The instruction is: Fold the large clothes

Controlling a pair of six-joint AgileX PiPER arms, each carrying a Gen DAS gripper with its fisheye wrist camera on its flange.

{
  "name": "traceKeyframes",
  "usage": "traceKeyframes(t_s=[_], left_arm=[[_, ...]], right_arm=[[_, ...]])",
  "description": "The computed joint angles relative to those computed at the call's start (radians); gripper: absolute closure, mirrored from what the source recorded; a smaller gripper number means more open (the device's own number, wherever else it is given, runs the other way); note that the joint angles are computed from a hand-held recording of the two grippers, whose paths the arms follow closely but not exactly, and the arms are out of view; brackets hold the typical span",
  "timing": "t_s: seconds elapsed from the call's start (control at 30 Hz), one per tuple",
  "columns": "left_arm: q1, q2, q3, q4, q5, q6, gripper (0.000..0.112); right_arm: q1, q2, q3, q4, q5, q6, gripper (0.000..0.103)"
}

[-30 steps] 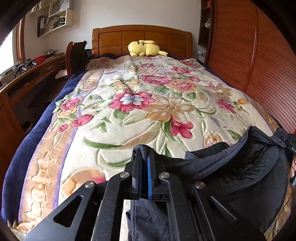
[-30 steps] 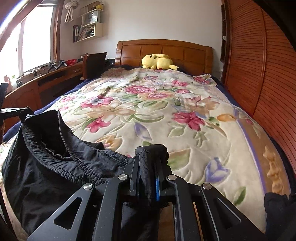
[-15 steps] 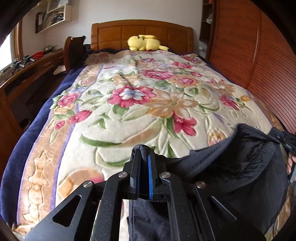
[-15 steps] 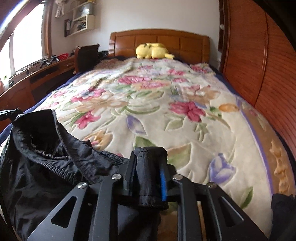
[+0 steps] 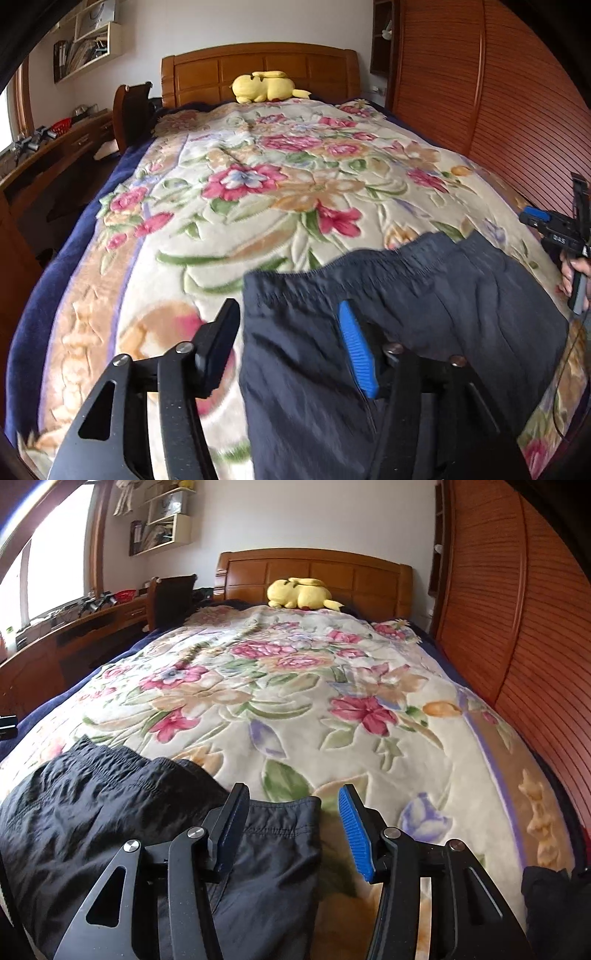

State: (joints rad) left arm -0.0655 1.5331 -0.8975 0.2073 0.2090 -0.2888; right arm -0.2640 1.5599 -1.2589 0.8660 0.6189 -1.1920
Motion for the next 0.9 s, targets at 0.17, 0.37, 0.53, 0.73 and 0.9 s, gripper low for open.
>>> traceKeyframes(t_s=[0.17, 0.37, 0.53, 0.73, 0.9], left_arm=[[-0.028, -0.026, 0.097, -0.022, -0.032, -0.028, 0.047], [-0.036, -0.034, 0.194, 0.006, -0.070, -0.101, 0.047], [-0.016, -0.042, 0.255, -0.053, -0.098, -0.068, 0.047], [-0.002, -0.098, 0.336, -0.093, -0.110, -0.050, 0.047], [0.009, -0.155, 0.379, -0.162, -0.104, 0.010, 0.047]], right_arm=[[0.005, 0.044, -0.019, -0.030, -0.001, 0.007, 0.051], [0.038, 0.145, -0.107, -0.148, -0.016, 0.122, 0.051], [0.073, 0.306, -0.265, -0.360, 0.040, 0.339, 0.051], [0.036, 0.493, -0.516, -0.334, 0.312, 0.397, 0.077], [0.025, 0.489, -0.531, -0.305, 0.254, 0.379, 0.098]])
